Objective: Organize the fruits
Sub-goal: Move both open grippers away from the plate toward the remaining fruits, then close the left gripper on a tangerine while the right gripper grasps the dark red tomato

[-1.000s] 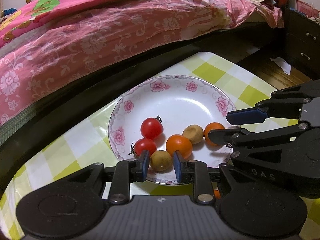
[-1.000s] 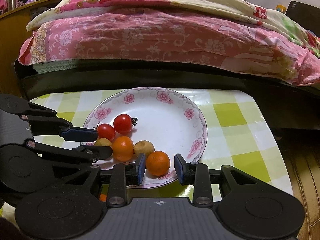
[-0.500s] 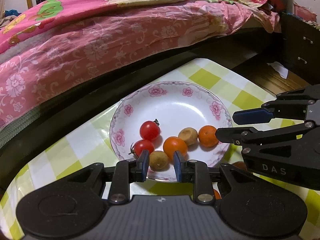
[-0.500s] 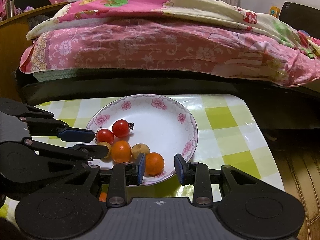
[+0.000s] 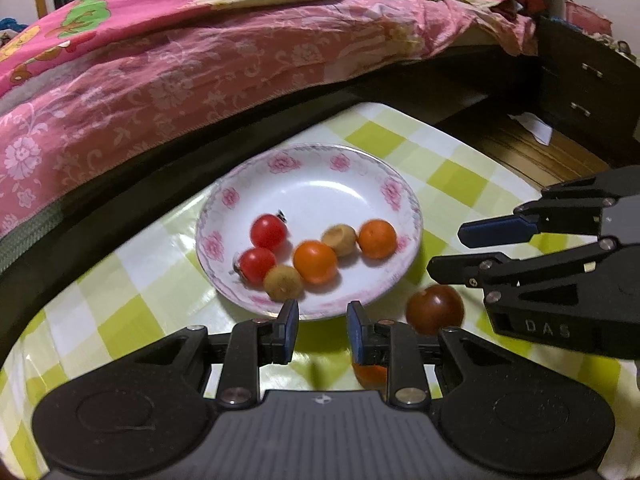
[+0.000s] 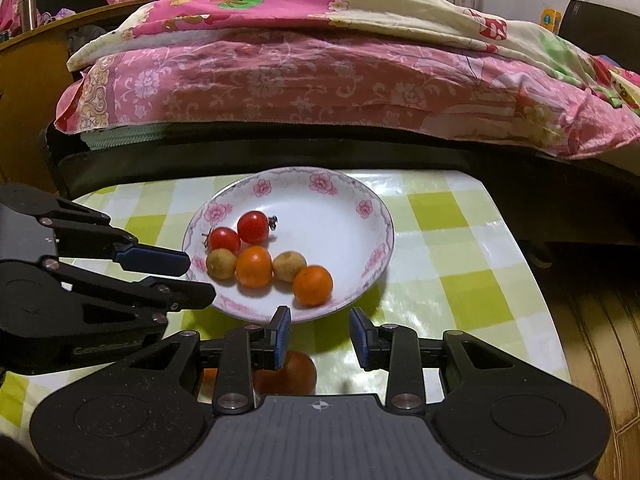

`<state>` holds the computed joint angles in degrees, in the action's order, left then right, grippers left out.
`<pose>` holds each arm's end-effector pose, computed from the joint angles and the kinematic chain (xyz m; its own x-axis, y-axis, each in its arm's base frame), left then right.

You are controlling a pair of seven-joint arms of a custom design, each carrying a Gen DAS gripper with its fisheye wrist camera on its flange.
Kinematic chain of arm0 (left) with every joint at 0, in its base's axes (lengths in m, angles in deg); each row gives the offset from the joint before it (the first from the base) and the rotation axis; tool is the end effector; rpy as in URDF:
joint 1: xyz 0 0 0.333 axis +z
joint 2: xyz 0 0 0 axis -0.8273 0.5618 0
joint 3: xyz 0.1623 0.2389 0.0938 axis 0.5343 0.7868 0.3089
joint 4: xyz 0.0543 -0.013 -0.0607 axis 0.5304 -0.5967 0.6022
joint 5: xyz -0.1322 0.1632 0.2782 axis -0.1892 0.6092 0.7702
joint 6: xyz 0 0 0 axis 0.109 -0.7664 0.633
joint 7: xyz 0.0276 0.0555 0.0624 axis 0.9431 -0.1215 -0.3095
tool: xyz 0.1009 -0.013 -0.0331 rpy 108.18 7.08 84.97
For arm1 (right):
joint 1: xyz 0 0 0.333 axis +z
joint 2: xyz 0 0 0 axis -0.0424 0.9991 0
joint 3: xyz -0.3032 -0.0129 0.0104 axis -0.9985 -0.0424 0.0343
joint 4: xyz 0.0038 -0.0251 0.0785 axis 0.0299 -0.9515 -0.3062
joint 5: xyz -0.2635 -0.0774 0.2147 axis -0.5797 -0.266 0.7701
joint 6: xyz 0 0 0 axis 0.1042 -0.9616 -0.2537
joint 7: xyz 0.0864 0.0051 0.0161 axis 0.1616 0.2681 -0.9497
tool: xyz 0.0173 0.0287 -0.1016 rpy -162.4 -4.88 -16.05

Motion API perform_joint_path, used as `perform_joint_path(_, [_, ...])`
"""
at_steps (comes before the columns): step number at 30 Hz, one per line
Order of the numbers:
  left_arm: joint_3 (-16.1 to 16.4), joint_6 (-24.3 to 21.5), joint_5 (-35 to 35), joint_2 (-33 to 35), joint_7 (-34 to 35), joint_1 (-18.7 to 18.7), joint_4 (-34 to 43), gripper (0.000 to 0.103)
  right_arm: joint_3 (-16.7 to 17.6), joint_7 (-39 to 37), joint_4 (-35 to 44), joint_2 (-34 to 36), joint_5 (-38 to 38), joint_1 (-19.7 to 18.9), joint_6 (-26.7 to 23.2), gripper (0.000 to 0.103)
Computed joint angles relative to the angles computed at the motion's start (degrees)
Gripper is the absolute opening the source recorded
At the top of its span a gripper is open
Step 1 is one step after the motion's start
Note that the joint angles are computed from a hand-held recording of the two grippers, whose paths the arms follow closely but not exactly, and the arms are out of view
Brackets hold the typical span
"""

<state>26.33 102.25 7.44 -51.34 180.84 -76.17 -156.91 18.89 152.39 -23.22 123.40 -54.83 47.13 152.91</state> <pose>0.5530 -0.3232 0.4274 -0.7555 -0.6542 -0.0360 -0.4855 0.5960 -0.6396 0.4712 0.5284 0.4237 -0.1256 -0.9921 0.0078 -0.6980 0.0828 -0.7113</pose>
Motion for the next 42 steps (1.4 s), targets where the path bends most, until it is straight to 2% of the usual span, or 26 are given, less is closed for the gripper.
perform_joint_path(7, [-1.8, -2.1, -2.8, -2.0, 3.6, 1.5, -2.8, 0.035, 1.1, 1.2, -3.5, -1.9, 0.4, 0.0, 0.7, 0.03])
perform_joint_path(10, [-2.0, -3.3, -3.6, -2.3, 4.4, 1.5, -3.1, 0.035, 1.2, 1.8, -4.2, -2.4, 0.0, 0.2, 0.7, 0.039])
perform_joint_path(15, [-1.5, -3.7, -2.6, -1.6, 4.3, 0.4, -3.0, 0.036, 1.5, 2.4, -5.2, -3.1, -0.4, -0.1, 1.2, 0.039])
perform_joint_path(20, [-1.5, -3.2, -2.4, -0.5, 4.5, -0.1, -2.3, 0.041, 1.8, 2.9, -6.1, -3.5, -0.4, -0.5, 1.3, 0.039])
perform_joint_path(24, [-0.1, -1.9, 0.2, 0.3, 2.8, -1.7, -2.1, 0.041, 2.1, 3.0, -6.9, -4.0, -0.2, -0.9, 1.8, 0.039])
perform_joint_path(32, [0.2, -2.3, 1.8, 0.9, 1.9, -1.9, -2.2, 0.041, 2.2, 4.1, -7.8, -4.7, -0.8, -1.2, 2.6, 0.04])
perform_joint_path(42, [-0.5, -2.9, 0.6, 0.2, 2.6, -0.8, -2.5, 0.041, 2.5, 2.9, -7.5, -4.1, 0.3, -1.8, 4.3, 0.04])
